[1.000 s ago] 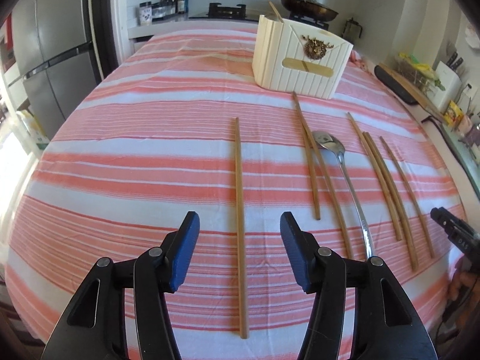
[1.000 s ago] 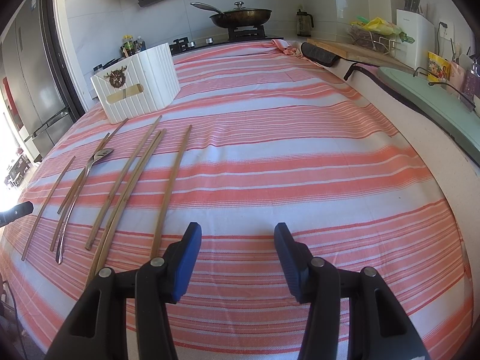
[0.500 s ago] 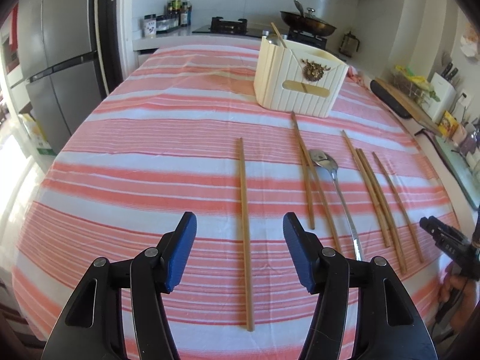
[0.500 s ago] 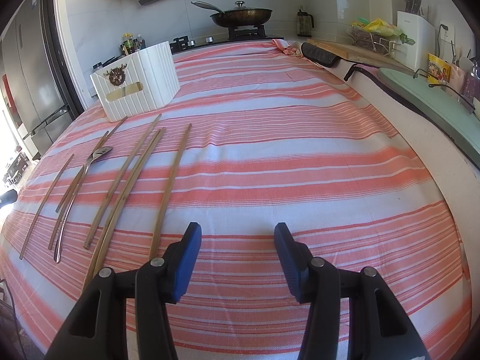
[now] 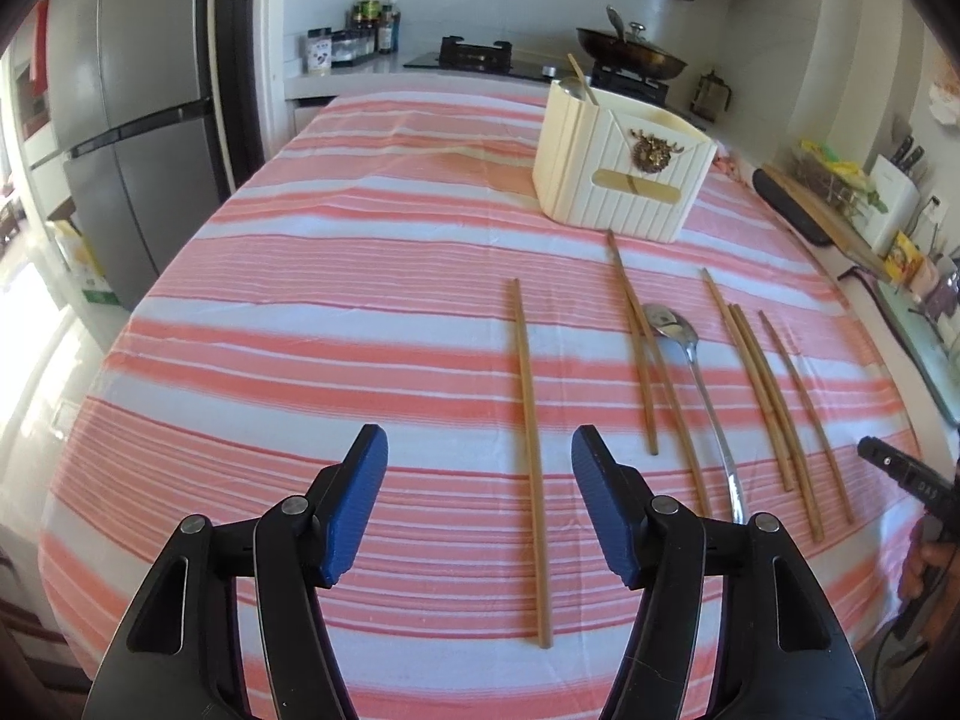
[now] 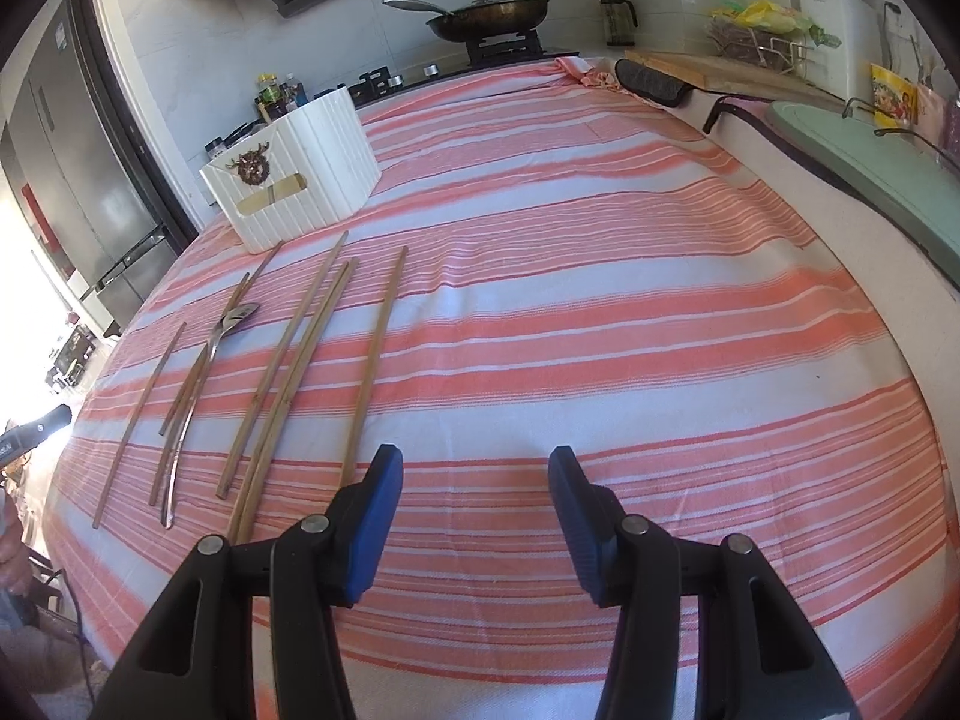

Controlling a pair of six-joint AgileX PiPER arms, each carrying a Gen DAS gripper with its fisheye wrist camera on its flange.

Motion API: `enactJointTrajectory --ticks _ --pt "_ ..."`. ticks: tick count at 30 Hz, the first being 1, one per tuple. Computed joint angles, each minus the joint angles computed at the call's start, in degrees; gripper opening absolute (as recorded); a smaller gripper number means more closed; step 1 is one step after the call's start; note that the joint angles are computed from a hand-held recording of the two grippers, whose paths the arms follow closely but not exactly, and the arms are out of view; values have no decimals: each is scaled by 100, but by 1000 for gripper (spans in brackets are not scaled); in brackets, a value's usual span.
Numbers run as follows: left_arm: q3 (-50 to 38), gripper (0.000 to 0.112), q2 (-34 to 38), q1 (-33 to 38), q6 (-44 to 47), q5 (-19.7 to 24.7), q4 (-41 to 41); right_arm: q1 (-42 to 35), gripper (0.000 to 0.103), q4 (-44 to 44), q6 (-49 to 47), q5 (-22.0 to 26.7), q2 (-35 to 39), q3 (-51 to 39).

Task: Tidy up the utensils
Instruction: 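Move right gripper to the lone chopstick and close on it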

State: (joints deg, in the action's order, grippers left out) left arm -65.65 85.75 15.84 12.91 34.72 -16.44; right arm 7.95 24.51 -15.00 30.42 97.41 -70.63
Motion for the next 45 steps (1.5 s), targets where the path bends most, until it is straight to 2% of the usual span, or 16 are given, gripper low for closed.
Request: enactJointTrajectory --ticks 4,6,8,10,11,12,13,14,17,24,29,31,33,34,39,45 --pt "-80 66 134 52 138 119 -147 393 52 -447 186 672 194 -720" --pt "-167 66 177 6 233 201 -183 689 51 -921 450 1197 578 -1355" --pt "-294 66 220 -63 312 307 -126 997 51 -1563 825 1494 978 -1892" --pt "-378 66 225 -94 343 372 -47 1209 40 -2065 1060 1641 1293 -2229" --pt "-402 66 220 -81 379 400 -44 1283 34 -2308 1204 1558 1336 -2242" --pt "-416 66 210 -53 429 426 -58 1313 22 -2453 1284 1522 1351 -2259" --pt "-407 67 197 -18 478 434 -73 1315 18 -2547 1366 1556 1368 -2296" --pt "-397 68 189 15 508 435 -68 1275 8 -2542 1408 1562 1354 -2285" --pt "-341 68 195 91 528 412 2 1074 6 -2510 1454 1591 1222 -2120" --pt "-269 68 224 283 741 404 -223 755 6 -2972 1869 1717 680 -1466" --pt "-448 68 343 190 671 487 -152 590 8 -2675 1590 1733 588 -1377" --pt "-500 68 351 184 720 535 -174 524 17 -2497 1444 1780 590 -1401" --pt "-588 68 402 205 783 629 -212 426 38 -2223 1215 1856 591 -1445" --pt "-636 68 439 215 809 675 -226 397 38 -2113 1119 1887 601 -1479" --pt "-1047 69 758 309 1023 1095 -338 163 38 -1622 621 2289 735 -1764" --pt "-2222 75 1657 312 1583 2058 -685 -93 38 -1310 256 2908 1007 -2491"
